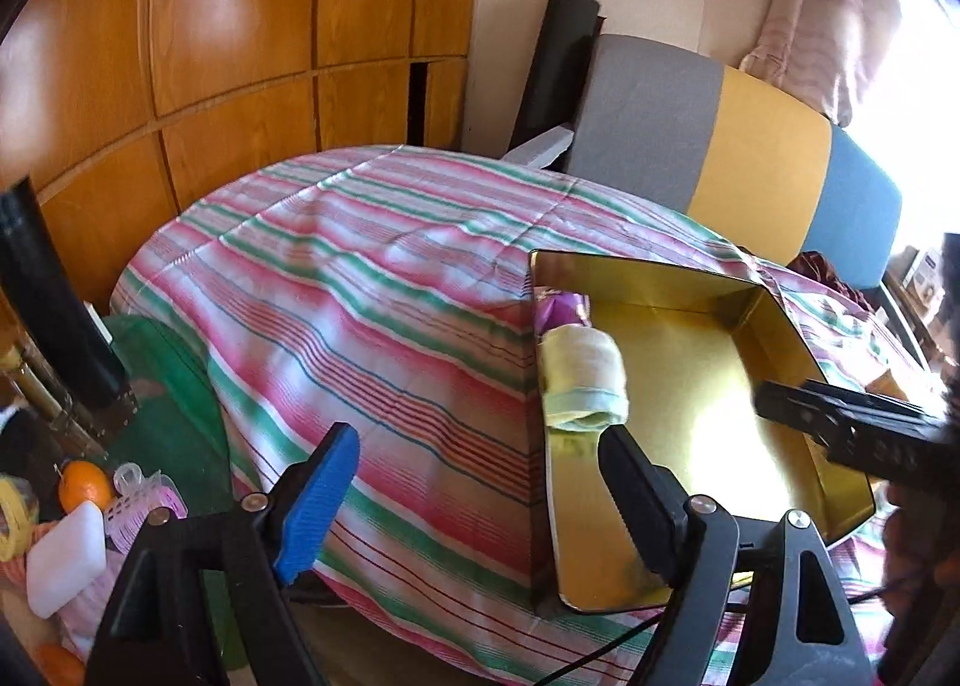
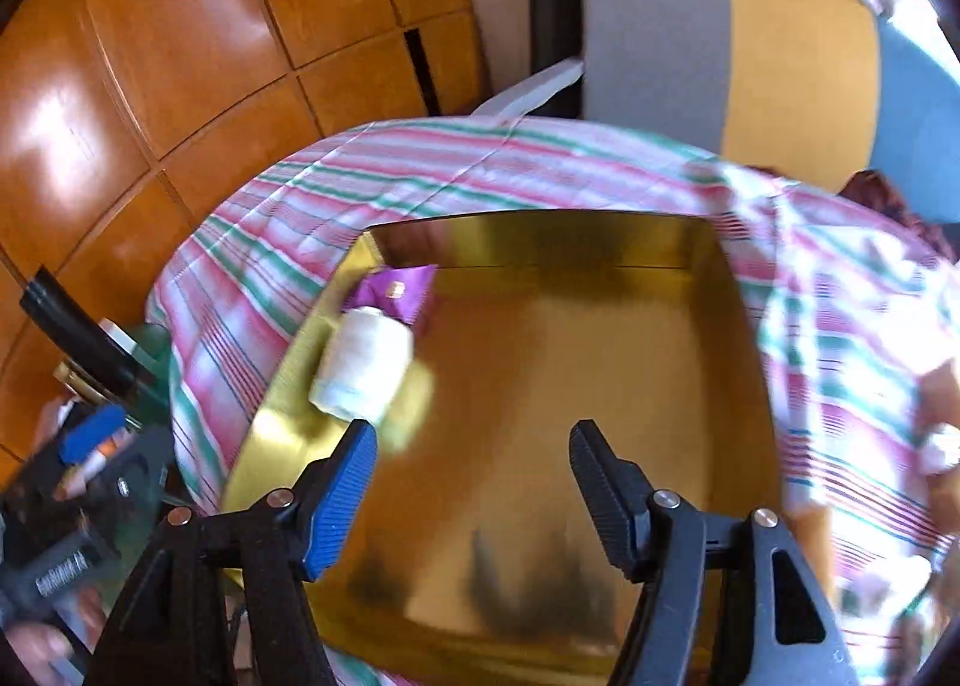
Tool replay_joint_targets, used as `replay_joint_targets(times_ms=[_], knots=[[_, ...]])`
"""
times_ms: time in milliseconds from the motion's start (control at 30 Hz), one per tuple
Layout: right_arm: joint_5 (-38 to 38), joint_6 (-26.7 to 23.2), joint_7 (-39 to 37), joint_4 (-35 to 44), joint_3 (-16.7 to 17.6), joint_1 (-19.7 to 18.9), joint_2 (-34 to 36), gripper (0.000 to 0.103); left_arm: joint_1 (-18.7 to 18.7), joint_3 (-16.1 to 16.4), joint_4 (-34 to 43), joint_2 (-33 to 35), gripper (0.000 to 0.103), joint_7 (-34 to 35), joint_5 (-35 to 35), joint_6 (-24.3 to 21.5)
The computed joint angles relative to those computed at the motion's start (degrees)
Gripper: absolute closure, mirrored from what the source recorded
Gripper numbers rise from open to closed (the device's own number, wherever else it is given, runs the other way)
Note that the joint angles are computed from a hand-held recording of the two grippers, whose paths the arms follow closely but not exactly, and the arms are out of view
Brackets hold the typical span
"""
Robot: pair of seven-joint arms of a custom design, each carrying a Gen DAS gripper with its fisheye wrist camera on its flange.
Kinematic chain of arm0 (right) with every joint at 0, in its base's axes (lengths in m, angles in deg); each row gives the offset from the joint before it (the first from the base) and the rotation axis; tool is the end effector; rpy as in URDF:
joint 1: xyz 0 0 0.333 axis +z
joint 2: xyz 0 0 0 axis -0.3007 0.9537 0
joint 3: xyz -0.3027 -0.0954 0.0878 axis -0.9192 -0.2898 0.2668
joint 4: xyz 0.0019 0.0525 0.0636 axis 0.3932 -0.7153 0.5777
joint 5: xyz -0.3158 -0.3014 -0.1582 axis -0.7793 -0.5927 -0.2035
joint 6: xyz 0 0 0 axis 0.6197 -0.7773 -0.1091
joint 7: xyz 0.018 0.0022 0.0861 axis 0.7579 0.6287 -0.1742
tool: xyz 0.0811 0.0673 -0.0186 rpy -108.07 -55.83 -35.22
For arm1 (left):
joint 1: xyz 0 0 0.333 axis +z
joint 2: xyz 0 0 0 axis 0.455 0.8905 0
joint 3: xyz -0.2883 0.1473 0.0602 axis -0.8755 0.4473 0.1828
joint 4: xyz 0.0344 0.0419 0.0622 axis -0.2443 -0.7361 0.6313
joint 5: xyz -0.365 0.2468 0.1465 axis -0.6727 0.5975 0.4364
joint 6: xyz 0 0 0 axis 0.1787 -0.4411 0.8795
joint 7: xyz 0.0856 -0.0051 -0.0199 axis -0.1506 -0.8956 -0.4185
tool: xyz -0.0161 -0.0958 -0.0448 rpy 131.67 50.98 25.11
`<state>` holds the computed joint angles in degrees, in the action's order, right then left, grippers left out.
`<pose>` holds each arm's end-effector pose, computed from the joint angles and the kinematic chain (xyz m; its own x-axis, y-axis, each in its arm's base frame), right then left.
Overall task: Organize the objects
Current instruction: 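Carry the white glove into the gold tin and release it with the right gripper, then grasp a yellow sponge with the left gripper and lift it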
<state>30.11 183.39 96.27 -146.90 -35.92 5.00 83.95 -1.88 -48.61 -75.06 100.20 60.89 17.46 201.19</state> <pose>0.6374 0.2871 0.4366 0.0784 -0.9809 -0.1779 -0.7934 0.0466 -0.6069 0.6064 -0.4713 0.4370 -0.0330 -0.9947 0.0978 -0.6951 -0.0475 -0.7173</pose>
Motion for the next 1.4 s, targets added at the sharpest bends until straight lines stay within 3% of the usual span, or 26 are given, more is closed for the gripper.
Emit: replay_joint_targets(times_ms=[100, 200, 533, 800, 967, 1133, 1300, 1400], knots=[[-7.8, 0.7, 6.7, -4.6, -1.8, 0.7, -4.2, 0.033, -0.4, -0.4, 0.3, 0.1, 0.020, 0.5, 0.2, 0.3], [-14.5, 1.0, 13.2, -8.6, -1.4, -1.2, -8.0, 0.033, -1.2, -0.6, 1.4, 0.7, 0.020, 2.1, 0.3, -0.4], [-29.9, -3.2, 25.4, -18.3, 4.9, -11.1, -19.0, 0.025, -3.3, -0.9, 4.6, 2.5, 0.020, 6.2, -0.1, -1.0], [-31.5, -4.6, 28.2, -26.5, 9.0, -19.2, -28.2, 0.022, -5.1, -0.8, 8.1, 4.7, 0.020, 10.0, -0.7, -1.7], [-28.6, -6.9, 28.9, -32.8, 10.1, -23.8, -35.5, 0.022, -6.3, -0.7, 11.6, 7.1, 0.020, 13.8, -1.9, -2.0], [-24.0, -8.6, 30.3, -38.5, 11.4, -28.4, -42.3, 0.022, -7.5, -1.2, 17.0, 10.9, 0.020, 20.2, -4.8, -1.9], [-21.5, -9.7, 37.3, -42.0, 15.1, -34.6, -46.7, 0.022, -9.3, -1.7, 24.0, 15.6, 0.020, 28.6, -8.7, -0.7], [-20.3, -9.4, 40.8, -44.0, 15.6, -36.5, -49.3, 0.022, -10.8, -2.8, 30.4, 19.9, 0.020, 35.8, -12.3, -0.5]])
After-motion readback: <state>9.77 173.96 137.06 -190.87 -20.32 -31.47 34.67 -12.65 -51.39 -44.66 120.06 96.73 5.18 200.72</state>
